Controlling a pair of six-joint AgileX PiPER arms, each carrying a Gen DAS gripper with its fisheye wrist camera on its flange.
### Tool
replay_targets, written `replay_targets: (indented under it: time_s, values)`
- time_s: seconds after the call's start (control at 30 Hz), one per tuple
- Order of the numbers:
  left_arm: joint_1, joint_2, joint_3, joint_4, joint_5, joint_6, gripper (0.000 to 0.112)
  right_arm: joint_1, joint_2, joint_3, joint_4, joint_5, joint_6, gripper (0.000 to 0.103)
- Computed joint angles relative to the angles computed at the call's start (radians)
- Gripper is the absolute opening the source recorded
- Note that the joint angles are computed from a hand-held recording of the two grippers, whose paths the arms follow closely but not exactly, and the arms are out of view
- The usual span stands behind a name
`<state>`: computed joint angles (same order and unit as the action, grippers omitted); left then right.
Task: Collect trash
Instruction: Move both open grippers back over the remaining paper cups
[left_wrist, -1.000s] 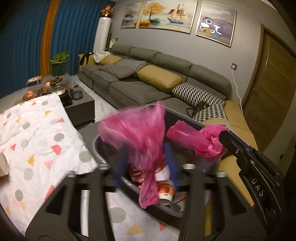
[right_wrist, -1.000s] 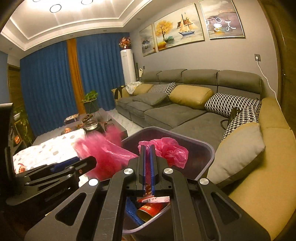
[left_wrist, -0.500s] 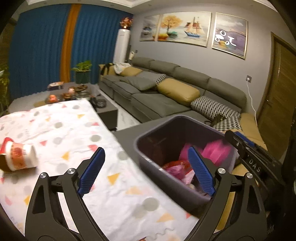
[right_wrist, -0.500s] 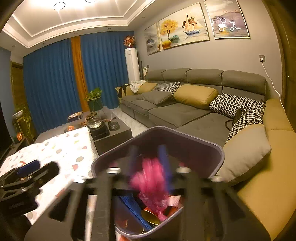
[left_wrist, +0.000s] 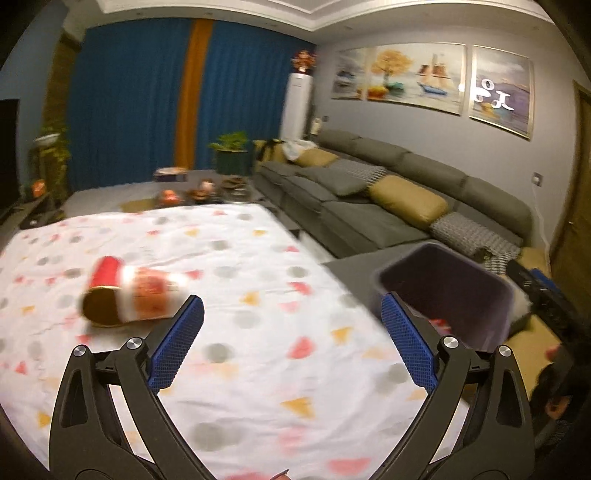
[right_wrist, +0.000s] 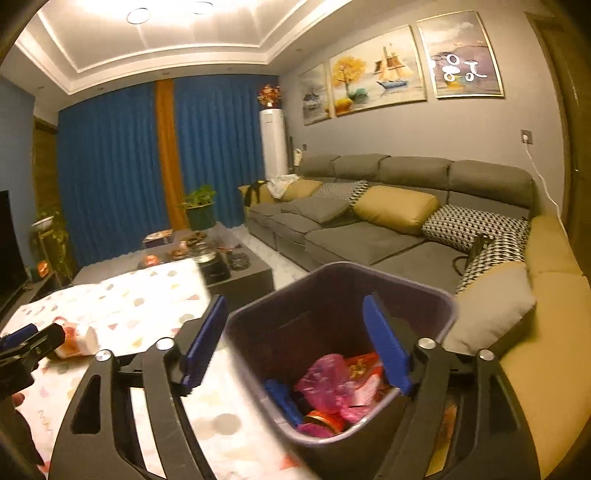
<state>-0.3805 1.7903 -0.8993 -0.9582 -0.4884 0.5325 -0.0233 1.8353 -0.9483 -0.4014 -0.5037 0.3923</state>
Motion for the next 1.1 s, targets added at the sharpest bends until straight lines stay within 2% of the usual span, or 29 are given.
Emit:
replay_targets:
  time_s: [0.17,0.27,0.47,0.57,0.8,0.9,1.1]
  values:
    - [0.121,-0.089,0.163,0.072,-0.035,-0.105,0.095,0.101,-0.046,0.054,0.001,-0.006,-0.011,0.083]
    - [0.202,-0.132,0.248,0.119,-0.053,-0.150,0.095,0.189,-0.058,0.067,0.059,-0.001,-0.070,0.087]
    - [0.365,-0.189,0.353,0.241,-0.046,-0.249,0.096,0.364,-0.036,0.032,0.148,0.041,-0.146,0.093]
    - [0.442,-0.200,0.385,0.311,-0.051,-0.299,0.096,0.439,0.001,-0.023,0.184,0.084,-0.166,0.095]
    - [0.651,-0.191,0.395,0.580,-0.019,-0.508,0.096,0.580,0.154,-0.235,0.294,0.210,-0.254,0.097]
    - [0.709,-0.183,0.384,0.709,-0.016,-0.593,0.096,0.604,0.228,-0.338,0.244,0.271,-0.198,0.097]
    - [0.762,-0.142,0.338,0.830,-0.006,-0.670,0.096,0.654,0.378,-0.552,0.347,0.417,-0.293,0.097]
